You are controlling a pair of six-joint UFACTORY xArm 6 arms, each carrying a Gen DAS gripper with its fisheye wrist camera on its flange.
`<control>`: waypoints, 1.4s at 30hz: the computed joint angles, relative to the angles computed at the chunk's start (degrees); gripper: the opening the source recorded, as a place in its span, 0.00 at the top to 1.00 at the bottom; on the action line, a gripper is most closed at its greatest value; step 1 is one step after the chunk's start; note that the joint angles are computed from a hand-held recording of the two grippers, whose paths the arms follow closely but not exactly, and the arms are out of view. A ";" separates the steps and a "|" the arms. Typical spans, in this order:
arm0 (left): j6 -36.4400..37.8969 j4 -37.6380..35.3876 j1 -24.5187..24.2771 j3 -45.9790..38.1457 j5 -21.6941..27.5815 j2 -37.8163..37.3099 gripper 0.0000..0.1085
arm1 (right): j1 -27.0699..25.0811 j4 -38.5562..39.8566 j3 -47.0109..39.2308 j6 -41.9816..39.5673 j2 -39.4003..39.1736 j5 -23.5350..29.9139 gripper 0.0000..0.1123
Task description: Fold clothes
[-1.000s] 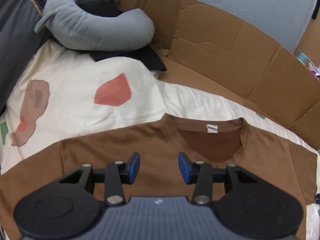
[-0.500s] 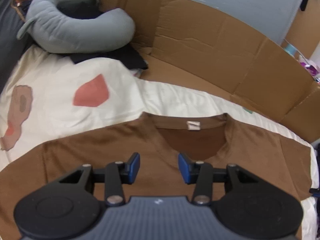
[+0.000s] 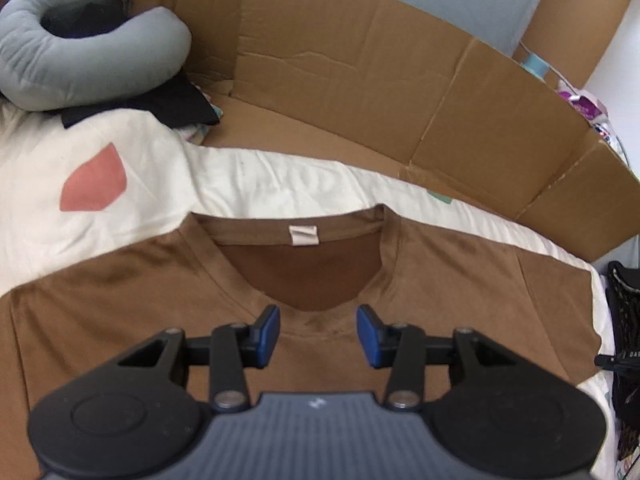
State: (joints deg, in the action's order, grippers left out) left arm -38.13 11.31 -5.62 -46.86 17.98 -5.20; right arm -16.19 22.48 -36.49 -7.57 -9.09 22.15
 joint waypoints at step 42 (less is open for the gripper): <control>38.13 -33.79 -18.24 -30.48 6.75 27.51 0.61 | 2.68 16.10 1.33 -25.89 -2.09 -9.71 0.69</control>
